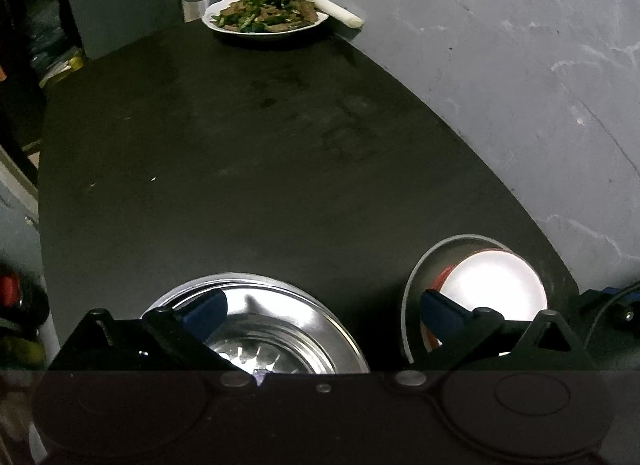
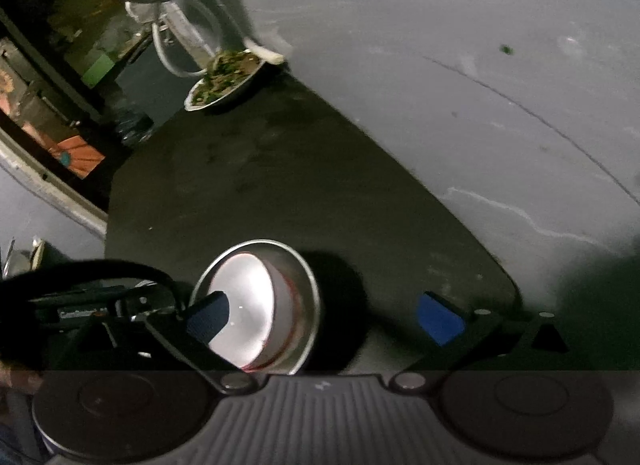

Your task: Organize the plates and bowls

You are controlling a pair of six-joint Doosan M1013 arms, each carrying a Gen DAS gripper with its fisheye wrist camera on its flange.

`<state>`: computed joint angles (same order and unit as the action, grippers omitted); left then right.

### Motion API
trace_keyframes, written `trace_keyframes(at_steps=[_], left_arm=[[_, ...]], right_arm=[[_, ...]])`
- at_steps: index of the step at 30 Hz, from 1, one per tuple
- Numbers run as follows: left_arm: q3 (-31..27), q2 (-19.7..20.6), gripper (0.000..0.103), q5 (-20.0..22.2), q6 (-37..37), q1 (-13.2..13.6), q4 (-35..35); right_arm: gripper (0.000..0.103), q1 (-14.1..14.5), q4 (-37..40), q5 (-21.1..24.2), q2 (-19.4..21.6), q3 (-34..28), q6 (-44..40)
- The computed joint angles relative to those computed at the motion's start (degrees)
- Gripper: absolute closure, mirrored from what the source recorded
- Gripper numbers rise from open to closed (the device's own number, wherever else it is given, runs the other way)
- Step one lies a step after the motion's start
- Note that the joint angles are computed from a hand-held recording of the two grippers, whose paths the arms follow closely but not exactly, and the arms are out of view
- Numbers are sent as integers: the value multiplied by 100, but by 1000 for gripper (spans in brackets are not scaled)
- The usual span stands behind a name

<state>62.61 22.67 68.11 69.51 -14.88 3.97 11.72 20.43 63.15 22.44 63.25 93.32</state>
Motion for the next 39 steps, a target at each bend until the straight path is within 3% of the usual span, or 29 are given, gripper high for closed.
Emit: trace_keyframes(at_steps=[11, 21, 30, 39], left_arm=[[-228, 156, 1, 410, 978, 1, 20], [-354, 264, 1, 438, 1842, -27, 235], [-206, 211, 2, 149, 2646, -214, 746], [-192, 218, 11, 18, 2604, -184, 589]], right_arm=[[0, 12, -626, 13, -161, 242, 704], [0, 36, -811, 59, -231, 410, 831], [0, 101, -881, 173, -185, 359, 694], [0, 171, -1013, 170, -118, 309, 552]])
